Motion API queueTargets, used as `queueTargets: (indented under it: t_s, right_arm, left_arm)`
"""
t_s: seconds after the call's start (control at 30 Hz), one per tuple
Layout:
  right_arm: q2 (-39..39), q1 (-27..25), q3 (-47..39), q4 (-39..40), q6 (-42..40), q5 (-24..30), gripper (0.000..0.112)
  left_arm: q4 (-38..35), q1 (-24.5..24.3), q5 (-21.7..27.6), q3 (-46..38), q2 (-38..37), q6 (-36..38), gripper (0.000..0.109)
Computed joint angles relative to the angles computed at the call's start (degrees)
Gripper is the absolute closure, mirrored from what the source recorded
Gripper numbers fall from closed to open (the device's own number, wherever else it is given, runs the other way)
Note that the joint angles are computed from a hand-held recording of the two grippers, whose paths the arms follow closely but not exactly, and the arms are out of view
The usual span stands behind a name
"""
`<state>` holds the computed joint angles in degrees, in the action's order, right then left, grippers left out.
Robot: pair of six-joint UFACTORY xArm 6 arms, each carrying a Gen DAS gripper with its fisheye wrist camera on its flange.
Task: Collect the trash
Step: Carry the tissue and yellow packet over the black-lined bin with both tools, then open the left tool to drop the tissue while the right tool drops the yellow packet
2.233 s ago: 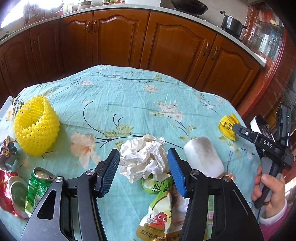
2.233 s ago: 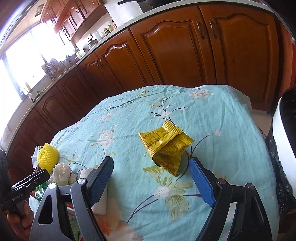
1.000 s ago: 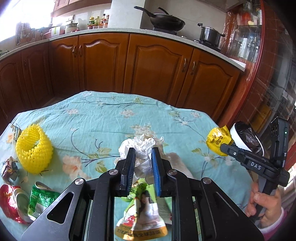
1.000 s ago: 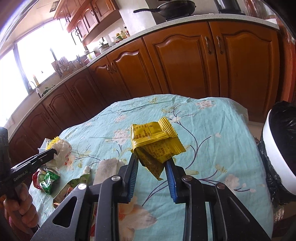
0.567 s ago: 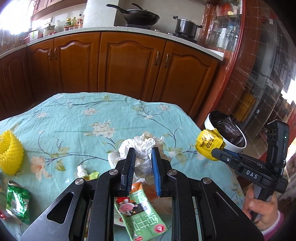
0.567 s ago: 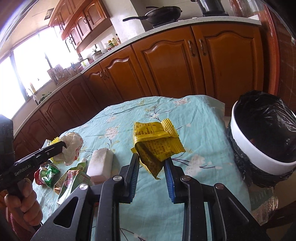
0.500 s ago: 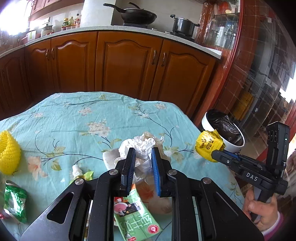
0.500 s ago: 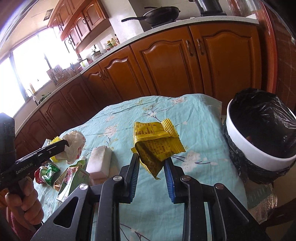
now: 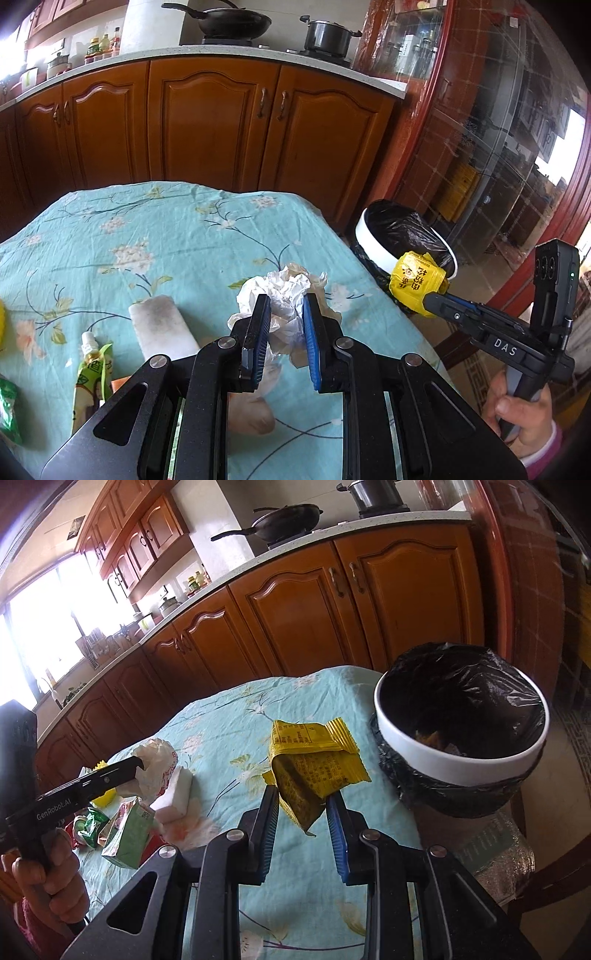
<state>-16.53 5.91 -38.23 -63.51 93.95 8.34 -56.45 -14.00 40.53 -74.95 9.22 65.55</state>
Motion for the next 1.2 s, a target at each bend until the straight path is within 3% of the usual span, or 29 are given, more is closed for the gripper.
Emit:
queueTargets:
  t_s: [0.27,0.53,0.93,1.2]
  right_arm:
    - [-6.59,-2.62,4.00,1.03,-1.96,2.22,0.086]
    - [-9.63,-8.95,5.87,4.86,-7.59,2.12,0.086]
    - [-6.28,-16.35,5.63,13.53,-18.97,-0.28,0.086]
    - [-3.18,-18.80,5.02,20.46,-26.78,-1.68,0.082]
  left_arm:
    - [0.68,-4.29,1.87,-1.67,0.64,-1.98,0.092]
    - [1.50,-10.82,0.65,-5.88,2.28,-2.90,0.092]
    - [14.52,-17.80,2.61,-24.84,17.27,-16.64,0.092]
    - [21.42,-19.34,8.09,-36.77,26.50,-24.73,0.091]
